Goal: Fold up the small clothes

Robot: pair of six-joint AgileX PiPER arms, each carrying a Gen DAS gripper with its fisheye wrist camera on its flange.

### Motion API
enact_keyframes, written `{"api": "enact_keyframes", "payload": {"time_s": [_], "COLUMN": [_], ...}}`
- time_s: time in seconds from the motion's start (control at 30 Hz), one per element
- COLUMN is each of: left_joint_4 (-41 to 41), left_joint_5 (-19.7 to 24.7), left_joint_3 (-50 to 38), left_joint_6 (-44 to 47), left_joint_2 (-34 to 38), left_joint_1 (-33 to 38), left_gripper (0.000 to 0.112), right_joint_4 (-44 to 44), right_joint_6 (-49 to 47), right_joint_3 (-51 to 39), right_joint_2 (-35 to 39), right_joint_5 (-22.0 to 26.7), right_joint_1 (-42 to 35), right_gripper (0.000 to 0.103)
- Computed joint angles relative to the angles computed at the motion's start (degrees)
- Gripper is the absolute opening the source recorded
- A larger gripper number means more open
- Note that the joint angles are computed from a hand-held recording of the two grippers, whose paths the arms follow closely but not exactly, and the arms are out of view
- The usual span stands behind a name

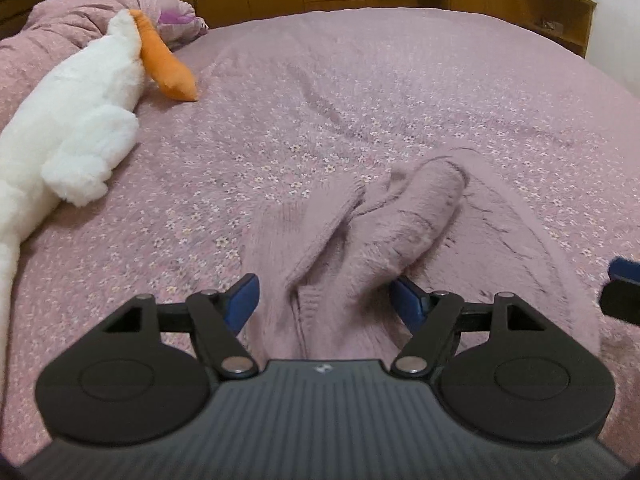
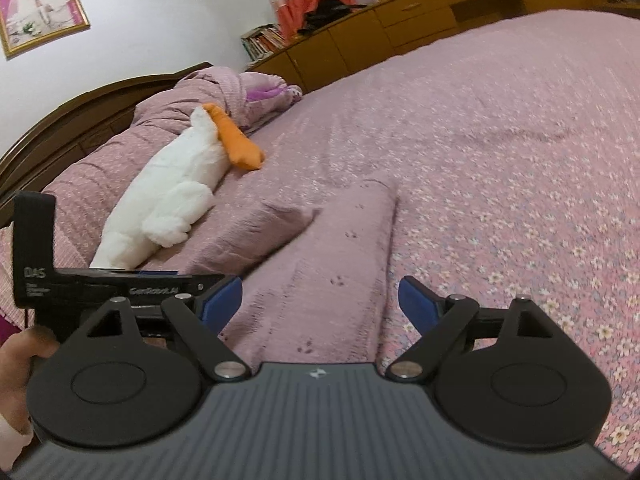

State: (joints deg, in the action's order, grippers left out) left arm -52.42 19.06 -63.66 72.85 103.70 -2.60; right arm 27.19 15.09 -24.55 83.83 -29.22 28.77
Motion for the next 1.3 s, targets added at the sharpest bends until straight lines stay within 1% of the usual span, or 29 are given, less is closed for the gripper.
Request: {"api": "enact_keyframes", "payload": {"time_s": [0.1, 0.13, 0.23, 0.3, 0.37, 0.4, 0.47, 0.5, 0.53, 0.6, 0.67, 0.73, 0.83, 0.9, 0.93, 0.97, 1.03, 1.07, 1.13, 1.2, 1.3], "left_joint_4": [-3.0, -3.4, -6.4, -8.4, -13.4, -16.1, -21.7, -23.4, -23.5, -26.7, -31.4, -33.0, -32.1, -32.4, -32.7, -31.4, -28.6, -27.5, -25.2, -23.7, -23.7], "left_joint_5": [1.3, 2.4, 4.9, 4.2, 3.3, 3.6, 5.0, 6.3, 7.7, 9.0, 12.2, 14.7, 13.2, 13.6, 14.3, 15.1, 15.4, 15.8, 16.0, 14.6, 14.6], "left_joint_3": [-2.1, -3.0, -5.0, -5.2, -4.4, -3.9, -2.8, -2.3, -2.3, -1.1, 0.8, 1.5, 2.0, 1.8, 1.7, 0.9, -0.5, -1.1, -2.0, -2.2, -1.4], "left_joint_6": [1.0, 0.7, 0.8, 1.3, 5.4, 8.0, 14.1, 16.2, 16.2, 17.6, 19.1, 17.8, 15.6, 15.1, 14.8, 12.8, 8.2, 6.6, 4.4, 3.4, 5.0], "left_joint_2": [2.3, 3.2, 5.3, 6.0, 6.4, 6.4, 6.3, 6.2, 6.0, 4.9, 3.5, 3.3, 4.9, 6.5, 7.1, 7.7, 8.2, 8.4, 8.4, 7.6, 6.7], "left_joint_1": [1.3, 1.8, 3.4, 3.6, 4.1, 4.4, 5.1, 5.4, 5.8, 6.6, 9.1, 11.7, 13.2, 14.2, 14.8, 15.3, 15.6, 15.8, 16.1, 15.6, 16.2], "left_gripper": [0.073, 0.073, 0.073, 0.073, 0.073, 0.070, 0.056, 0.034, 0.021, 0.019, 0.019, 0.019, 0.019, 0.020, 0.023, 0.025, 0.036, 0.037, 0.048, 0.052, 0.053], "right_joint_4": [-5.2, -4.7, -7.7, -9.1, -10.0, -10.2, -10.8, -11.3, -11.6, -12.3, -12.5, -12.4, -12.9, -13.4, -13.3, -13.5, -13.3, -13.4, -13.2, -12.9, -12.8], "right_joint_6": [5.7, 6.0, 9.8, 11.6, 12.7, 13.2, 14.3, 15.1, 15.7, 16.7, 16.7, 15.8, 15.3, 15.7, 15.7, 15.7, 15.6, 15.6, 15.4, 15.0, 14.7], "right_joint_3": [0.3, -0.3, -0.6, -0.6, -0.5, -0.3, 0.0, 0.1, 0.2, 0.3, 0.3, 0.5, -0.1, -0.7, -0.8, -0.9, -1.3, -1.4, -1.3, -1.4, -1.6], "right_joint_2": [2.4, 3.5, 5.8, 6.7, 7.5, 7.8, 8.6, 9.1, 9.5, 9.9, 9.9, 9.5, 9.5, 10.1, 10.2, 10.3, 10.5, 10.5, 10.4, 10.2, 9.9], "right_joint_5": [-1.8, -2.4, -3.8, -4.5, -5.0, -5.3, -6.0, -6.4, -6.8, -7.2, -7.3, -7.9, -7.8, -7.5, -7.4, -7.3, -6.9, -6.7, -7.1, -7.1, -7.0], "right_joint_1": [-1.4, -0.9, -1.7, -2.1, -2.3, -2.3, -2.3, -2.3, -2.3, -2.3, -2.2, -1.8, -1.6, -1.4, -1.2, -1.1, -0.7, -0.5, 0.0, 0.3, 0.6], "right_gripper": [0.090, 0.090, 0.090, 0.090, 0.090, 0.090, 0.091, 0.091, 0.090, 0.091, 0.091, 0.091, 0.091, 0.091, 0.091, 0.091, 0.091, 0.091, 0.091, 0.091, 0.091]}}
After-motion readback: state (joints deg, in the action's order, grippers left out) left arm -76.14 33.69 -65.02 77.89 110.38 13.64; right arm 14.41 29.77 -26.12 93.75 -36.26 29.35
